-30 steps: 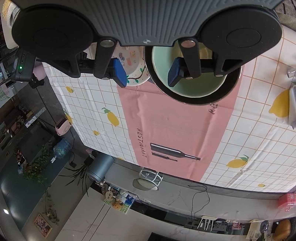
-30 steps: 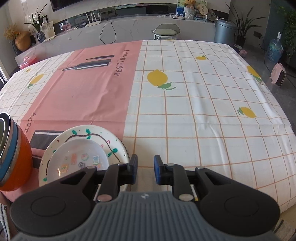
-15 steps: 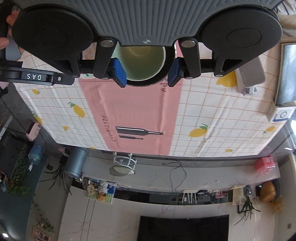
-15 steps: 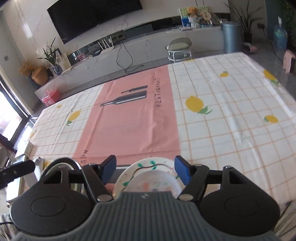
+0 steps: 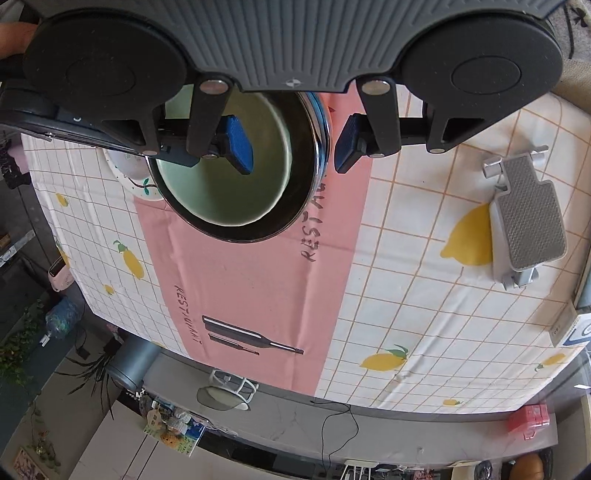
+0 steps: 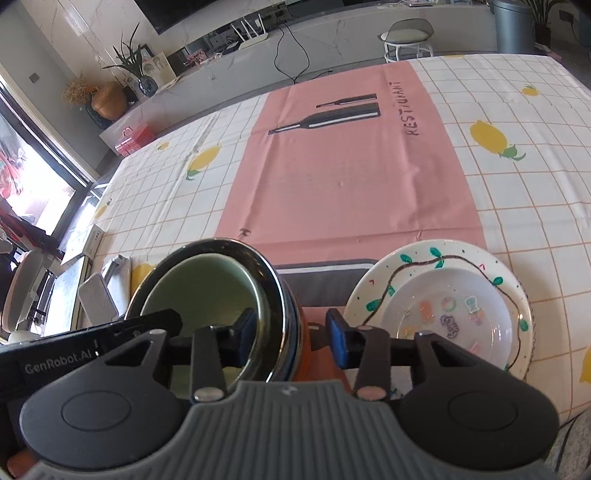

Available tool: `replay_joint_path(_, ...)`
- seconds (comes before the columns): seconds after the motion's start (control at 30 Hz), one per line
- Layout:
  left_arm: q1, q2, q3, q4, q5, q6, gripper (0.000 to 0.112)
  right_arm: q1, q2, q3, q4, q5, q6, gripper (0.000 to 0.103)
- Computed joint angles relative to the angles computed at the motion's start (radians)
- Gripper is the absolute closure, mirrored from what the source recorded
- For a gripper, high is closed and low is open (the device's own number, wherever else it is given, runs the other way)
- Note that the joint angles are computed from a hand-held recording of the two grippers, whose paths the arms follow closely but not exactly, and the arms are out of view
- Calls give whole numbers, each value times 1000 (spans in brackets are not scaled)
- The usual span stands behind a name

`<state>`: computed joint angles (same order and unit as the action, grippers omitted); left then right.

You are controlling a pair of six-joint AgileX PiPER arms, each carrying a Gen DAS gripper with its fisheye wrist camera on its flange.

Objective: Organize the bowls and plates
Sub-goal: 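Move both tools to the rim of the orange bowl stack, then close the left tool on the bowl stack rim while the right tool grips it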

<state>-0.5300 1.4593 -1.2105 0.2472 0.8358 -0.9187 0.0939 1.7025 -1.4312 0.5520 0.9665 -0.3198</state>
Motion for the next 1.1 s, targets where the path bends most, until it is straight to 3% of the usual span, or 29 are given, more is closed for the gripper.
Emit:
replay_joint_path(0.2,43,52,-5,-57,10,29,51,5,39,-15,23,26,-22,65)
replay_joint_path(0.37,178,23,99,-358,-139,215,52,34,59,-17,-5,-2,-14,64)
replay_joint_path(0.53,249,2,148,-480,-171,309,48,56,67,-23,-5,-23,-2,63)
replay_joint_path(0.7,345,-4,229,-766,-228,515,47,91,86,-32,-4,-43,-17,47)
replay_joint_path(0.8,368,-6,248,-849,-230,576,51,85,92,-30,11,-46,-17,47)
replay_joint_path(0.97,317,-15,241,-734,-261,457,52,61,85,-1,65,-66,-45,56)
replay_joint_path(1.1,314,-17,239,-722,-260,449,52,37,89,3,106,-50,-70,62)
